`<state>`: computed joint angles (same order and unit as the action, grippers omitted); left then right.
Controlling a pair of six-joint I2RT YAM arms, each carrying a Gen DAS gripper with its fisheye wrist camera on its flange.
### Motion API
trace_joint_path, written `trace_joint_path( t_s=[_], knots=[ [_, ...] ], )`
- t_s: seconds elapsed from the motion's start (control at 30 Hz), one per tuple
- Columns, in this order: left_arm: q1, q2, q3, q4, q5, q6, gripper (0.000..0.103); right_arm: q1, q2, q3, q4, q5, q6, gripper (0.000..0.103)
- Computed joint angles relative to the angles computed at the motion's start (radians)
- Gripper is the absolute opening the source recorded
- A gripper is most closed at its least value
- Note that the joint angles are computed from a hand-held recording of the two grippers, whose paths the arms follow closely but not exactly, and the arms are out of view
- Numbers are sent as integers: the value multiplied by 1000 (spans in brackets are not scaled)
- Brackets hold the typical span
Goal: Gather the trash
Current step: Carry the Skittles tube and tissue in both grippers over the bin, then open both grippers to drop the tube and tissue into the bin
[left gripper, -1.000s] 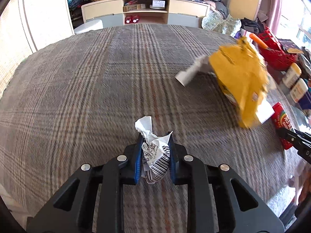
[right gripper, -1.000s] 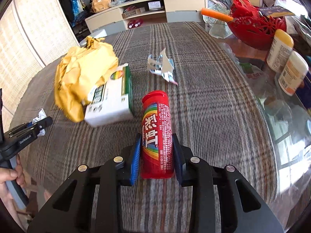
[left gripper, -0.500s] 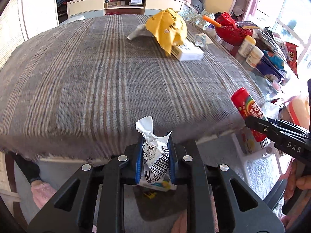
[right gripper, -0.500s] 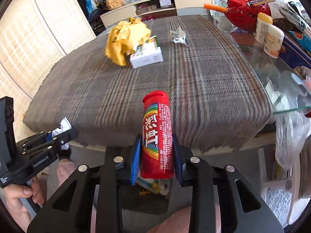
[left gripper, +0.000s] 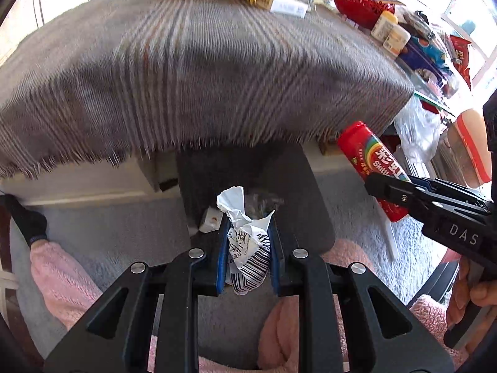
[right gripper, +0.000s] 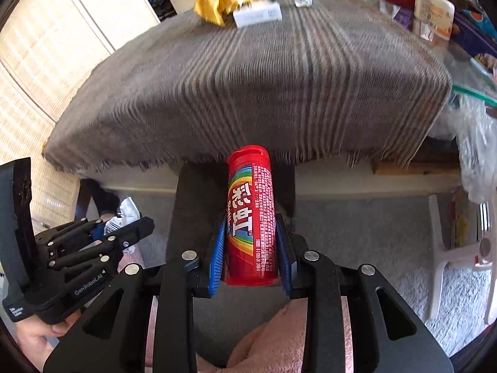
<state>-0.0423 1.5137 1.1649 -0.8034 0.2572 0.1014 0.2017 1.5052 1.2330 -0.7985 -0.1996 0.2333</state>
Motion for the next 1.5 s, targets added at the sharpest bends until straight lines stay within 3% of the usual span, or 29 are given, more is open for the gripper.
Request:
trace_joint_path(
  t_s=[0.27,0.6,0.87,0.93,0.97,1.13,1.23,1.27,1.37,1.5],
  knots=[
    [-22,99,-53,49,-2,-13,20,29,95,-39,60,0,38,31],
    [-8,281,18,78,31,-35,20,33,240,-5,113,-21,68,31],
    [-2,321,27,81,62,-44,27,36,286,31,116,-25,86,33],
    [3,310,24,78,56,-42,37,36,286,35,112,-21,90,33],
    [4,303,22,78,53,-40,46,36,280,33,111,-13,92,36],
    [13,248,5,74,41,-39,69,23,229,15,107,10,97,48],
    [11,207,-6,70,25,-40,81,15,187,5,100,28,101,55],
    [10,194,-8,66,21,-37,87,11,174,0,100,35,99,63],
    [3,145,-28,68,7,-40,92,8,118,-25,100,63,102,80],
    [2,81,-40,51,4,-36,95,-4,68,-36,83,75,94,91]
  ],
)
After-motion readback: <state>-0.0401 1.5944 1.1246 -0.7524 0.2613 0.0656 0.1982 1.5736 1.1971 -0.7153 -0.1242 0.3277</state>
